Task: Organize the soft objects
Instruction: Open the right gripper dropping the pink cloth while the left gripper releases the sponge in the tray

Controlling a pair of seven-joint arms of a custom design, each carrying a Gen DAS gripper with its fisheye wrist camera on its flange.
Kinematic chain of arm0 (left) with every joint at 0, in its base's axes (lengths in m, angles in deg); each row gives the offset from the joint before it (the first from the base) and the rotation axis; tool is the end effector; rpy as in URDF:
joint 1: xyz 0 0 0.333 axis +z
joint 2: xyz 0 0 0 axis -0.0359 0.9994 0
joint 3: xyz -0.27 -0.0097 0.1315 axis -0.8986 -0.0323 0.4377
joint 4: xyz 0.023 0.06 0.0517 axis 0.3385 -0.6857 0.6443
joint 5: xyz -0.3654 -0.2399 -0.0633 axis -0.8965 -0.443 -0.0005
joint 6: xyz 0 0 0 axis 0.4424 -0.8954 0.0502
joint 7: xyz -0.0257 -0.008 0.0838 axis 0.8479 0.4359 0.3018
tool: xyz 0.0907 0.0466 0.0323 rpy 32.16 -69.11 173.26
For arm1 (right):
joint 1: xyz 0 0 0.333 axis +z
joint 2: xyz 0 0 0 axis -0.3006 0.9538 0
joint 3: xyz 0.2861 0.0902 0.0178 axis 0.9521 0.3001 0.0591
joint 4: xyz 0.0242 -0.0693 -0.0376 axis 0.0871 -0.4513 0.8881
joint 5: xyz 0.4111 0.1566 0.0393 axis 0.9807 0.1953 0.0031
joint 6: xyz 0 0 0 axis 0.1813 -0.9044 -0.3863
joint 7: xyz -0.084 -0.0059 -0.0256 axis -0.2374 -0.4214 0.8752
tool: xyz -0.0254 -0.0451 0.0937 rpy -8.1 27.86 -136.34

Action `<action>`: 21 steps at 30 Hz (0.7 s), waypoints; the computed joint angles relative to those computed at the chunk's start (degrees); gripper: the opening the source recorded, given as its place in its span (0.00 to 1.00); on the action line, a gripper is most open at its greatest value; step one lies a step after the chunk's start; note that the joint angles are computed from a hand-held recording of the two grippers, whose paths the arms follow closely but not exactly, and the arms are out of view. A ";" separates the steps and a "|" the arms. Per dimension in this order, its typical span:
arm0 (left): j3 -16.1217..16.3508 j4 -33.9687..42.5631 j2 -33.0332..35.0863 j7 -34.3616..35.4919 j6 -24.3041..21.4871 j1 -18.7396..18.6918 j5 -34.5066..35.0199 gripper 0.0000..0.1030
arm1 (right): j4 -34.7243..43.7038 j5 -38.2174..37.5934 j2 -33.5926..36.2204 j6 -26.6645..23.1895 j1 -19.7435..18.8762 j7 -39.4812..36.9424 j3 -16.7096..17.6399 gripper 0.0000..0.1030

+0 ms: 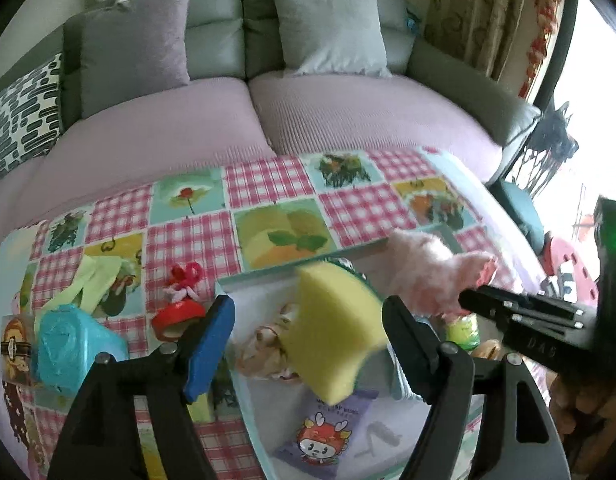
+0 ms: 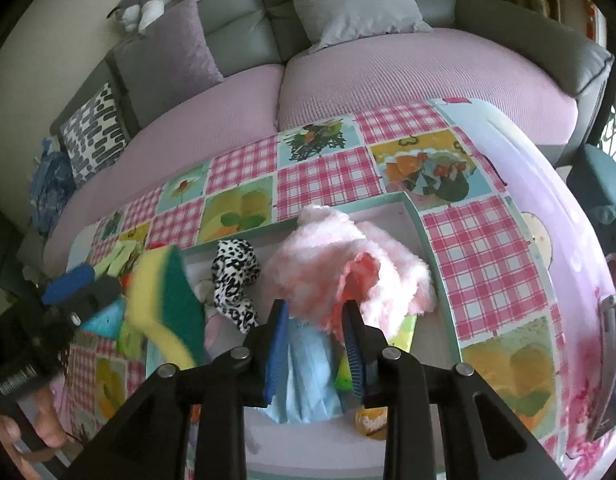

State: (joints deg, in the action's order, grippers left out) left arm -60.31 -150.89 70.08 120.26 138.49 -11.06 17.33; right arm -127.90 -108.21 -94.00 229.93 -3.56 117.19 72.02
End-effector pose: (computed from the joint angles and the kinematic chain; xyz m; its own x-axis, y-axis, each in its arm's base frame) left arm 0.6084 -0.2476 0.4240 -0.5115 -0.8531 0.1030 -0.7228 0.3623 -0.5884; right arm 0.5139 0.2376 0.3917 -0.3101 -0.9129 -0.2654 -0.7774 0.4042 -0.4819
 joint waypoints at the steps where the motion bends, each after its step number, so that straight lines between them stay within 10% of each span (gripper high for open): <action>1: -0.06 -0.12 -0.34 0.81 0.17 0.35 -1.31 0.75 | 0.08 0.30 -0.27 -0.60 0.22 -0.39 0.07 0.35; 16: 4.83 1.58 2.25 -18.94 0.58 2.99 15.88 0.79 | 5.30 0.10 1.20 -7.37 3.02 -4.87 0.63 0.96; 21: 5.71 1.64 2.66 -23.05 1.63 6.25 16.68 0.86 | 7.61 -1.29 2.84 -7.62 4.04 -4.38 0.26 0.99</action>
